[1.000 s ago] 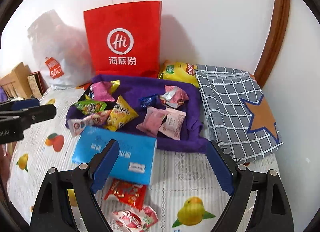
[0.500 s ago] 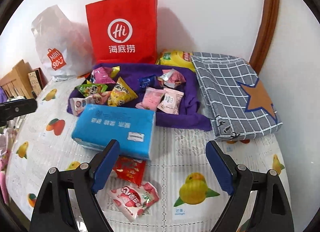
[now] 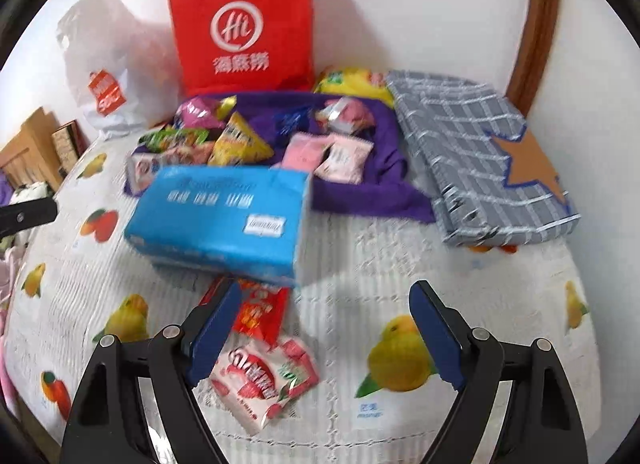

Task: Organize snacks
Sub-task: 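Grasp the pink lychee candy bag with the right tool while the left tool grasps the red candy packet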

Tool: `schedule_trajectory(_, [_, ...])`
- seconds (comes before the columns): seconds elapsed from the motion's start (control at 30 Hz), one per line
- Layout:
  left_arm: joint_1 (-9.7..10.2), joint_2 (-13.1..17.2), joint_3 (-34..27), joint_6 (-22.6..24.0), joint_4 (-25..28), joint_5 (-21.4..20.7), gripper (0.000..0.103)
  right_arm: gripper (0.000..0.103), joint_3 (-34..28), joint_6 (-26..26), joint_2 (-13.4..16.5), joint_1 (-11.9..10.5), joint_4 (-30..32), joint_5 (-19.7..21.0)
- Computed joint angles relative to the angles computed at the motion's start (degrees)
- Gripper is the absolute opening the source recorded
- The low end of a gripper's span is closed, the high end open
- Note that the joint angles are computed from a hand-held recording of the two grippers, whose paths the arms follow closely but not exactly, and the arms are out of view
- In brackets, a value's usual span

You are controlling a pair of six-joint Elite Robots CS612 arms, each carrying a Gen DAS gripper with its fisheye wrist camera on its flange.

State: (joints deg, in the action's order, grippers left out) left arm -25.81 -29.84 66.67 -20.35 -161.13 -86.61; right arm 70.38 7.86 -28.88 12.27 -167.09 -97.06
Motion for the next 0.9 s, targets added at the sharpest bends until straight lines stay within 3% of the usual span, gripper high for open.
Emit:
schedule_trajectory(0.17, [0.07,0.7,-0.6,0.0,1.6,-1.4,0.07,0.086,0.7,-2.2,0.4,-0.1,0.8,4.2])
schedule_trajectory(0.4, [-0.07,0.9,-0.5,0.9,1.9,-2.5,0.07,0.086,2.9,-10.4,0.1,-0.4,-1.5,11.4])
schedule_trajectory(0.57, [-0.32,0.8,-0.4,1.6,2.2,-2.9,0.07,0.088,1.7,-11.9,1.2,-0.5,-0.4,13.1])
schedule_trajectory(0.67, [-0.43,0.7,0.0,2.3,2.2,-3.1,0.07,0.088,0.2,-13.0,2.2,-0.3,2.0,12.2])
schedule_trajectory(0.9, [-0.61,0.4,0.8,3.2,2.3,-3.4,0.07,0.088,0.6,-14.7,2.3,-0.6,2.9,13.5])
